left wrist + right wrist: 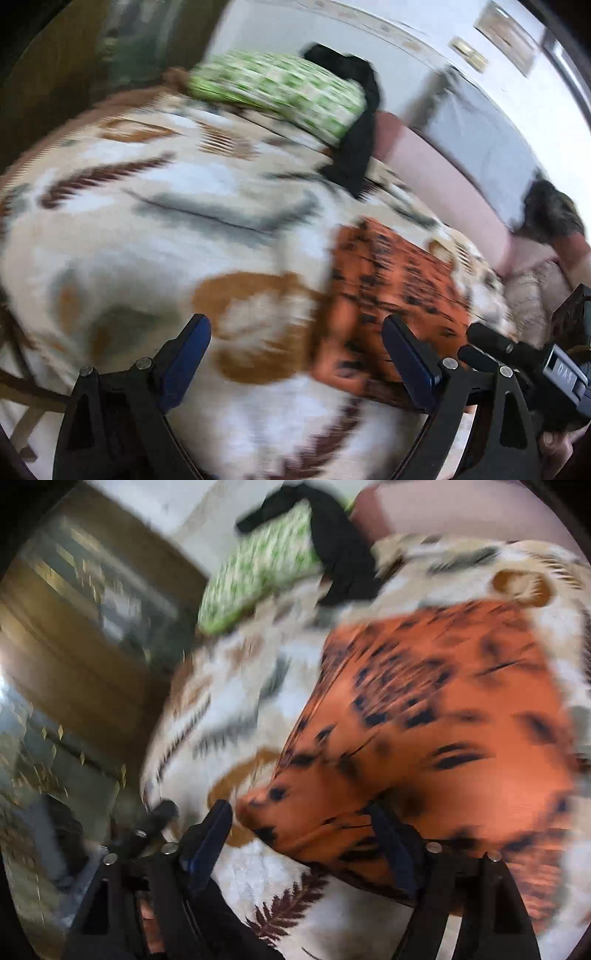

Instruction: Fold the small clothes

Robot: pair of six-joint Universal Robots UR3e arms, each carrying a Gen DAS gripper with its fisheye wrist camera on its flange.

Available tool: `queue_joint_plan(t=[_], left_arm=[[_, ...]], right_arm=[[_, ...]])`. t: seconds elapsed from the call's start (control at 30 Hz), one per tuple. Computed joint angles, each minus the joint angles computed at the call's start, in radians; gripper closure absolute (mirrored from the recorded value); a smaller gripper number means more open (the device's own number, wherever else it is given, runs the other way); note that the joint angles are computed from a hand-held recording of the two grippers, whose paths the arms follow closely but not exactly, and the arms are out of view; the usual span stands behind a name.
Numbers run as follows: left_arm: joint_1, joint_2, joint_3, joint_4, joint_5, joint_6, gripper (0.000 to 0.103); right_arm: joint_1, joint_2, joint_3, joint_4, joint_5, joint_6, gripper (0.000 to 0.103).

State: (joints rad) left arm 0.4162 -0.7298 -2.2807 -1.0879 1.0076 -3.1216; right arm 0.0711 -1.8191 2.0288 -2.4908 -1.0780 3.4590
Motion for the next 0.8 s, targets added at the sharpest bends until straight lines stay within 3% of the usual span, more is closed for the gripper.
queue_joint_plan(t=[0.13, 0.2, 0.27, 0.3, 0.33, 0.37, 0.43, 0.5, 0.6, 0.67, 0.8], left_arm=[[-0.275, -0.258, 0.047, 0.259, 0.084, -0.126, 0.009], [-0.376, -0.377, 0.090, 0.312, 0.154, -0.185, 0.009], [-0.385, -0.420, 0.101, 0.326, 0.141, -0.211, 0.009], [-0.388, -0.452, 0.110, 0.346, 0.134, -0.227, 0.018], [-0.378, -0.485, 0.124, 0.349, 0.100, -0.229, 0.043], [-0.369, -0.509, 0.138, 0.337, 0.074, -0.227, 0.083], [-0.348, -0.560, 0.181, 0.299, 0.043, -0.246, 0.087], [-0.329, -0.489, 0.159, 0.341, 0.047, -0.255, 0.088], [-0.378, -0.392, 0.109, 0.413, 0.158, -0.237, 0.088], [-0.413, -0.454, 0.050, 0.454, 0.265, -0.270, 0.087], [-0.384, -0.497, 0.015, 0.463, 0.244, -0.262, 0.084]], right_arm=[[-0.259, -0.296, 0.134, 0.222, 0.108, -0.081, 0.018], [-0.356, -0.375, 0.173, 0.306, 0.167, -0.125, 0.018], [-0.409, -0.427, 0.216, 0.342, 0.215, -0.147, 0.018], [-0.448, -0.468, 0.219, 0.409, 0.231, -0.179, 0.018], [-0.469, -0.489, 0.229, 0.446, 0.250, -0.208, 0.018], [-0.471, -0.468, 0.232, 0.429, 0.258, -0.216, 0.018], [-0.483, -0.464, 0.243, 0.443, 0.277, -0.246, 0.018], [-0.493, -0.442, 0.241, 0.445, 0.292, -0.261, 0.018], [-0.514, -0.448, 0.253, 0.447, 0.318, -0.278, 0.018], [-0.507, -0.434, 0.260, 0.427, 0.317, -0.273, 0.018], [-0.538, -0.440, 0.254, 0.494, 0.323, -0.316, 0.018]])
